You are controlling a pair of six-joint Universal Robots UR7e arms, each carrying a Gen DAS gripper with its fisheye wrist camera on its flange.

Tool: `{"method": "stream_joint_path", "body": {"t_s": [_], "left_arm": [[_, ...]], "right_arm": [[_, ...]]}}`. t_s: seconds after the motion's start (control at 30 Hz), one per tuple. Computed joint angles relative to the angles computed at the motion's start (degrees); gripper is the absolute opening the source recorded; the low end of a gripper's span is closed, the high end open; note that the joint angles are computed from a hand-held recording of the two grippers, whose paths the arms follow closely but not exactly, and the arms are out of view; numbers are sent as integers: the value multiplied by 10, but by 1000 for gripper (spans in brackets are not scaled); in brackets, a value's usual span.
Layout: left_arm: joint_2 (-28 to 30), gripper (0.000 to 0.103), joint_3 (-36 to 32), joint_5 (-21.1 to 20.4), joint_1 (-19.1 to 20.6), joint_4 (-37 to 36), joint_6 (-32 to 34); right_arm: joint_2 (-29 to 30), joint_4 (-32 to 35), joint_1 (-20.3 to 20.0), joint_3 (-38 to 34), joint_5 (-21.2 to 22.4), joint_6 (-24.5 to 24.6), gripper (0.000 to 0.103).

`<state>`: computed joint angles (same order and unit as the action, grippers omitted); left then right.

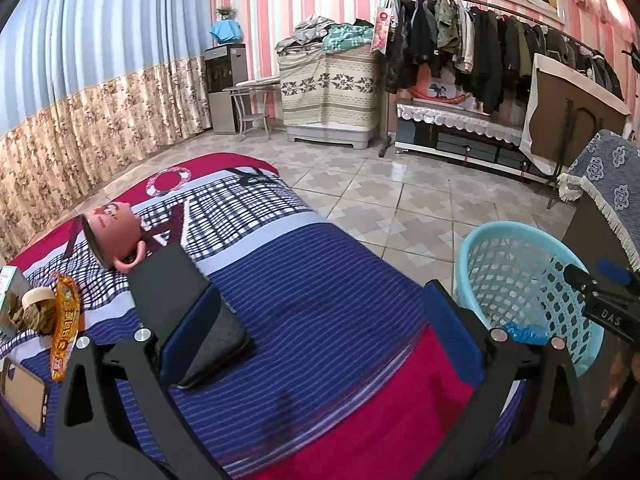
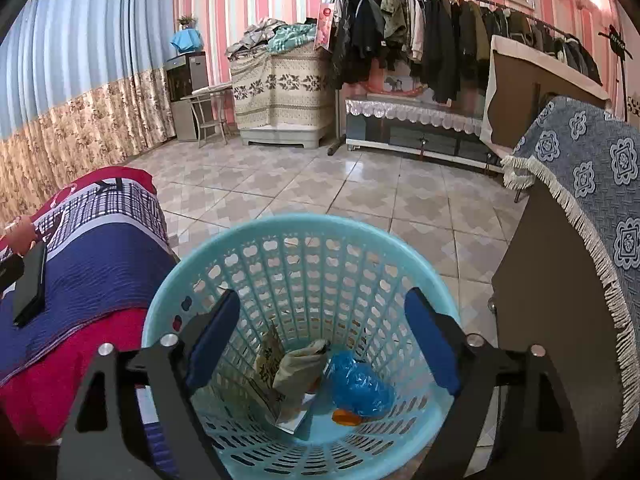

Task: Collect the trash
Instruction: 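Open both tools over the basket dropping the cloth and snack bag, then move both tools back over the bed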

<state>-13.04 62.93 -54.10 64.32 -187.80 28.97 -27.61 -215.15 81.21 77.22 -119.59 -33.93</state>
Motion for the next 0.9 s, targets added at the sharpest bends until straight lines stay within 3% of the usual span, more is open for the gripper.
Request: {"method": "stream_joint_path", "body": {"t_s": [0.43,0.9], "left_arm": [[-42,97,62,17,10,-26,-4],[-143,98,171,61,44,-102,24]], "right_arm": [[11,-12,10,-6,-3,-34,91],[36,-6,52,0,48,-66,91]]}}
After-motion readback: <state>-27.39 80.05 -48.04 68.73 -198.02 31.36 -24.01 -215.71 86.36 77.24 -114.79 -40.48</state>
